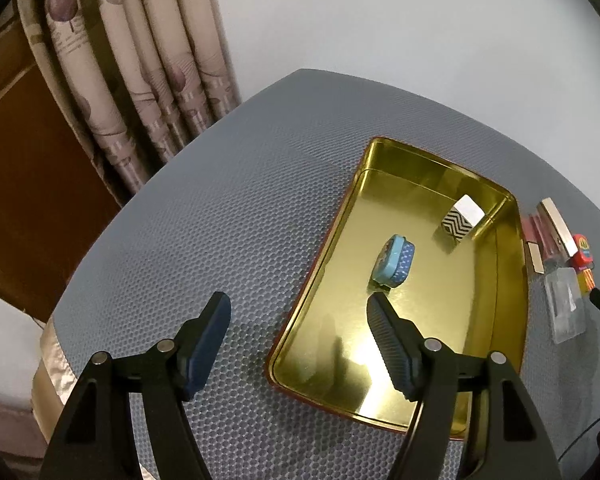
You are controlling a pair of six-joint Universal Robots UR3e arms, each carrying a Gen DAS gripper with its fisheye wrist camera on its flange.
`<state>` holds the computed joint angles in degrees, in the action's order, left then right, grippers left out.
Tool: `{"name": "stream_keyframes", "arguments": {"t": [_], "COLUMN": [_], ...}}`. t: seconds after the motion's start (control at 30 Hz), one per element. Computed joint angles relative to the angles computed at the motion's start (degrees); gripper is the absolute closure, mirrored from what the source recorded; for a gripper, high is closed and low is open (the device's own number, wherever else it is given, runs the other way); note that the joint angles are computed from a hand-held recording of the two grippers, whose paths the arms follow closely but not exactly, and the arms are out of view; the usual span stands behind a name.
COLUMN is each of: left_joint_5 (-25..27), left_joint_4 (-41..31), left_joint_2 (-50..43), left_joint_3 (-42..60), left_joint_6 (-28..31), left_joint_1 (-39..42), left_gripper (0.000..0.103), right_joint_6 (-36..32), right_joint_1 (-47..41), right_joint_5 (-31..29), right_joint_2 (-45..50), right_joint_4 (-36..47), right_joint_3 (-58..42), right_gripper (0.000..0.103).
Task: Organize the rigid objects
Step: 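Grasp the red-yellow striped cube with the right gripper and lift it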
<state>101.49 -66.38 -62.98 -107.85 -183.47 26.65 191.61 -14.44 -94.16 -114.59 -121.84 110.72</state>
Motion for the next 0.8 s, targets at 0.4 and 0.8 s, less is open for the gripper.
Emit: {"name": "stream_keyframes", "arguments": {"t": [0.4,0.8], "left_joint_5": [-2.7,2.9], "left_joint_4": [3.1,1.4], "left_joint_2": [1.4,-4.3], "left_joint_3": [-1.9,2.1], "left_joint_6": [0.0,-6.8], "left_joint_1": [-0.7,-10.1], "left_gripper": [0.031,0.03], "right_joint_6": [1.1,0.8], "right_joint_1": [1.2,1.0], "right_joint_5": [-0.7,-0.1], "right_joint_2": [5.4,2.8], "right_joint_4": [-8.0,-15.1], "right_joint_3": [3.1,10.9], "right_gripper": [0.063,0.073]}}
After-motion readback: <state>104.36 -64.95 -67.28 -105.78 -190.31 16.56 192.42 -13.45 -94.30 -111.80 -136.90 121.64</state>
